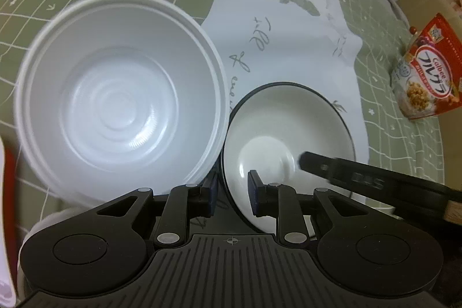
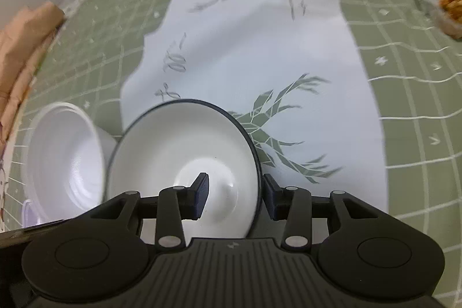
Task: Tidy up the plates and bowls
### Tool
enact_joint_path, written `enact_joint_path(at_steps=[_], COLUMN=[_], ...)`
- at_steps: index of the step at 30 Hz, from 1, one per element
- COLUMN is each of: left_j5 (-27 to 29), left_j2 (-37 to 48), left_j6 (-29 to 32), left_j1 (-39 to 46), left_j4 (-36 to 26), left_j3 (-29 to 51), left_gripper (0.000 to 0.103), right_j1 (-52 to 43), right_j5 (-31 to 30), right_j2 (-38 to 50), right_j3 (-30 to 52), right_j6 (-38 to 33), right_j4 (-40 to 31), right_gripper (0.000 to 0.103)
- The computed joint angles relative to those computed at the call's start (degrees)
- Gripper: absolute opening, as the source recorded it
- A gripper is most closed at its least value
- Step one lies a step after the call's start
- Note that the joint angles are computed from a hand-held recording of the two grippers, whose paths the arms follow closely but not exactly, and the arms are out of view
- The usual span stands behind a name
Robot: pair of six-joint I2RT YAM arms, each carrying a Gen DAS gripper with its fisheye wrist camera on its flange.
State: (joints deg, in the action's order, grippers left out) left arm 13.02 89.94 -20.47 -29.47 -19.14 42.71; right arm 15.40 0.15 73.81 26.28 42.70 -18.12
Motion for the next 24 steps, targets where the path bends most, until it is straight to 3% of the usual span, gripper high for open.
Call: enact_joint_path(at_steps=[2,5,10,15,20,24], left_j5=[0.28,-0.8,3.33,4.9,5.51,5.45], left_j2=[1.95,2.89,2.8,6.17,15.06,17.38], left_j6=[0.32,1.34,2.84,5.08,6.7,7.77], left_j1=[0.19,-0.85,-2.86,-4.92,-5.67,-5.85], left_j4=[0.08,-1.59,-8.14,-6.46,-1.36,-1.37], left_j3=[0.94,2.49,4.88,5.23,9.2,11.02], left_gripper=[0.025,0.029,0.031,0.031,0.03,0.03], right_j1=[-1.73,-2.89,-2.9,-12.18,-15.11,-10.93], right_j5=[-2.4,-4.37,-2.05,-8.87,-10.68,-7.38], right_j2=[3.58,1.25,-7.88,-15.99,-10.76,-6.09], right_j3=[0.04,-1.32,-3.6,-7.54,-10.41,-10.28], right_j6=[-1.29,-2.72,-4.38,-9.06,-9.1,-4.83], right_j4=[2.42,1.99,-6.92,-13.0,-5.53,-0.63], right_gripper=[0.04,0.038,0.038,0.037,0.036,0.04])
